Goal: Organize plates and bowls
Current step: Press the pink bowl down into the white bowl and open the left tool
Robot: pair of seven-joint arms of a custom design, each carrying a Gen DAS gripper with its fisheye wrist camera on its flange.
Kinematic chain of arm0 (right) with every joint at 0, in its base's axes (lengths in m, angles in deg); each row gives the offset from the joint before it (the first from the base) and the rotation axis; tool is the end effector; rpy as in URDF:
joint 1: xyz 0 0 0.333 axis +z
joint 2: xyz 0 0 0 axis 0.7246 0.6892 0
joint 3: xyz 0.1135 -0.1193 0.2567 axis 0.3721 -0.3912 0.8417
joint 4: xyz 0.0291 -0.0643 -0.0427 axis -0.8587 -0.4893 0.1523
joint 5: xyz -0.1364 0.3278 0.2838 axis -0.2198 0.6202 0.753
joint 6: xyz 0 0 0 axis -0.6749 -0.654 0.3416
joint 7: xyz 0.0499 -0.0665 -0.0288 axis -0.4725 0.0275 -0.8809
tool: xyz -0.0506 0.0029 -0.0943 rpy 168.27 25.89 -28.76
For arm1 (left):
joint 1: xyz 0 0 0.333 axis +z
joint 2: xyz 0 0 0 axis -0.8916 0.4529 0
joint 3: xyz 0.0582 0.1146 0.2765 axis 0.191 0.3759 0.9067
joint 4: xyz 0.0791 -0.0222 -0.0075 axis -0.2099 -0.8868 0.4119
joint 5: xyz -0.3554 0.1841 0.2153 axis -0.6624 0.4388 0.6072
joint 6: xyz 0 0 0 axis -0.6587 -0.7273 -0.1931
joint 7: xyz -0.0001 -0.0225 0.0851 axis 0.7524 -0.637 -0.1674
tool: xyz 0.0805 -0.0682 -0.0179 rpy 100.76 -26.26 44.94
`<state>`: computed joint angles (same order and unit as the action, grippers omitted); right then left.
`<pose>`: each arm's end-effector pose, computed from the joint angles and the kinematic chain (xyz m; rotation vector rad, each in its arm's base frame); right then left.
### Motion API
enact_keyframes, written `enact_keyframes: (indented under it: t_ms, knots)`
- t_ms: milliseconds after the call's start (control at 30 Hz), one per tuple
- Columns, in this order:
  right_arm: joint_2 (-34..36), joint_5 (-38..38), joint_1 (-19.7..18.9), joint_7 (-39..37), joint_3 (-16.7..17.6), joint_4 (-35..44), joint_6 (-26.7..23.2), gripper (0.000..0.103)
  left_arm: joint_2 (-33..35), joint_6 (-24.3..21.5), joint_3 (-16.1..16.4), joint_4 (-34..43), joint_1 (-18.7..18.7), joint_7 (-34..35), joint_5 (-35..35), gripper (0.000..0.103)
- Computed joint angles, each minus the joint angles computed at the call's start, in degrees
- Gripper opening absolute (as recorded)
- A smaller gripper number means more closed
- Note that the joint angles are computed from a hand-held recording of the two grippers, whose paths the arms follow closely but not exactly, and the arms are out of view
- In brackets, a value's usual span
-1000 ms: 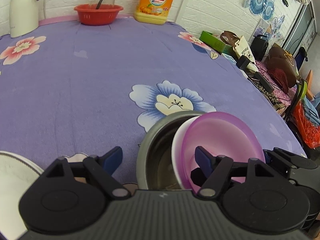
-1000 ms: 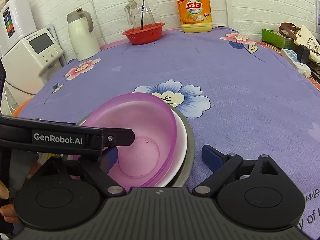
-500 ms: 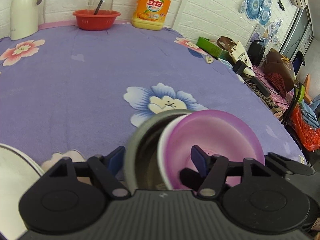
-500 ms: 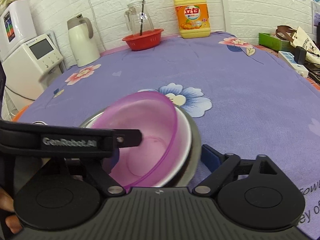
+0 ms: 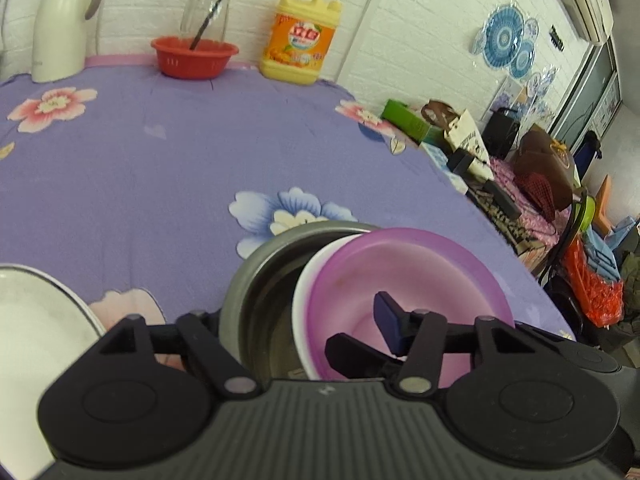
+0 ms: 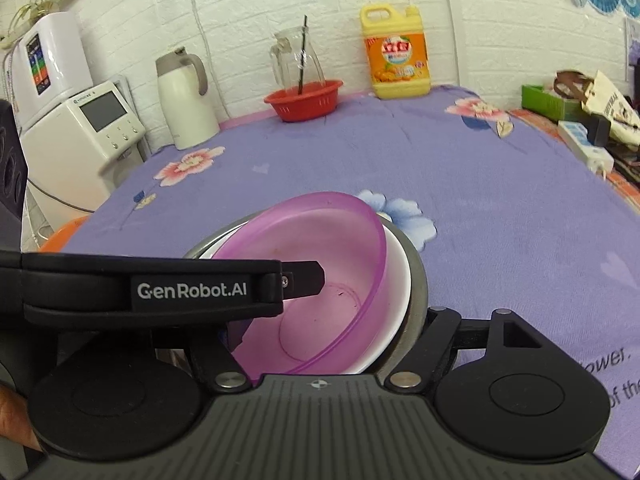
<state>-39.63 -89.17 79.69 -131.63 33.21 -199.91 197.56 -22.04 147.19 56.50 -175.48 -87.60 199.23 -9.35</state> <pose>0.3774 0.4532 0.4118 -1.3966 1.7668 -0.7234 0.4897 -0.4053 0.4231 -1.4149 2.3065 -1.3475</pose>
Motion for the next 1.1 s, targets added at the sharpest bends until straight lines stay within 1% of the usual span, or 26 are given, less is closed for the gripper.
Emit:
enact_keyframes:
  t_ms: [100, 200, 233, 267, 333, 400, 467, 500, 567, 633, 700, 867, 967, 1000, 1033, 1067, 1100]
  knots:
    - [0.6, -1.9, 0.3, -1.3, 0.4, 2.0, -0.9, 0.103, -2.5, 1.6, 0.1, -0.9, 0.1, 5.3, -6.3, 0.056]
    - [3.1, -4.9, 0.6, -2.6, 0.2, 5.8, -0.1, 0.103, -5.4, 3.8, 1.9, -2.4, -0.8, 8.6, -10.6, 0.057]
    - [4.2, -6.1, 0.9, -2.8, 0.0, 7.3, 0.4, 0.103, -6.3, 4.5, 2.6, -3.1, -1.1, 8.7, -10.9, 0.057]
    - [5.4, -7.3, 1.1, -3.0, -0.2, 8.8, 1.2, 0.103, -7.3, 5.3, 3.3, -4.1, -1.1, 7.6, -10.0, 0.057]
    - [8.4, -9.6, 1.8, -3.1, -1.1, 12.2, 3.5, 0.103, -9.4, 6.9, 3.7, -6.7, 0.3, 1.5, -3.9, 0.057]
    - [11.7, -11.4, 2.7, -3.2, -2.2, 15.9, 6.4, 0.103, -11.7, 8.0, 1.8, -10.0, 4.5, -6.6, 3.8, 0.057]
    - [15.2, -12.0, 3.9, -4.3, -3.4, 19.9, 9.1, 0.103, -14.0, 8.2, -0.5, -13.0, 9.1, -13.0, 9.1, 0.057]
    - [17.0, -11.7, 4.5, -5.3, -4.0, 21.8, 10.5, 0.103, -14.9, 8.1, -1.3, -14.2, 10.8, -15.3, 10.8, 0.057]
    - [19.6, -9.8, 5.6, -7.5, -5.0, 24.4, 13.0, 0.103, -16.5, 7.4, -1.9, -16.5, 13.2, -19.2, 12.9, 0.057]
    - [21.7, -6.9, 6.4, -10.3, -5.9, 26.1, 15.2, 0.103, -17.0, 6.9, -0.9, -18.0, 13.2, -21.2, 13.9, 0.057]
    - [23.1, -3.6, 7.3, -13.6, -6.6, 27.2, 15.7, 0.103, -16.9, 6.6, 2.0, -18.9, 10.7, -21.4, 13.6, 0.057]
    - [24.1, 2.5, 9.6, -18.4, -8.7, 27.2, 15.7, 0.103, -15.5, 6.4, 12.4, -19.5, 0.3, -18.1, 10.5, 0.057]
    - [24.6, 5.5, 10.3, -20.7, -9.5, 27.2, 15.9, 0.103, -14.5, 6.2, 16.6, -19.2, -4.0, -15.8, 8.4, 0.057]
    - [24.9, 6.4, 10.5, -21.5, -9.7, 27.3, 16.0, 0.103, -13.9, 6.5, 19.4, -18.7, -7.1, -12.5, 5.1, 0.057]
    - [25.1, 6.7, 10.7, -21.5, -10.1, 27.3, 16.4, 0.103, -13.7, 7.5, 21.8, -18.3, -10.1, -7.9, 0.9, 0.058]
    - [25.3, 6.9, 10.8, -21.2, -10.5, 27.3, 17.3, 0.103, -13.4, 8.1, 22.5, -18.1, -11.1, -6.3, -0.2, 0.059]
    - [25.4, 6.7, 11.0, -20.7, -10.9, 27.2, 18.1, 0.103, -13.1, 9.1, 24.7, -17.6, -13.8, -2.4, -3.6, 0.062]
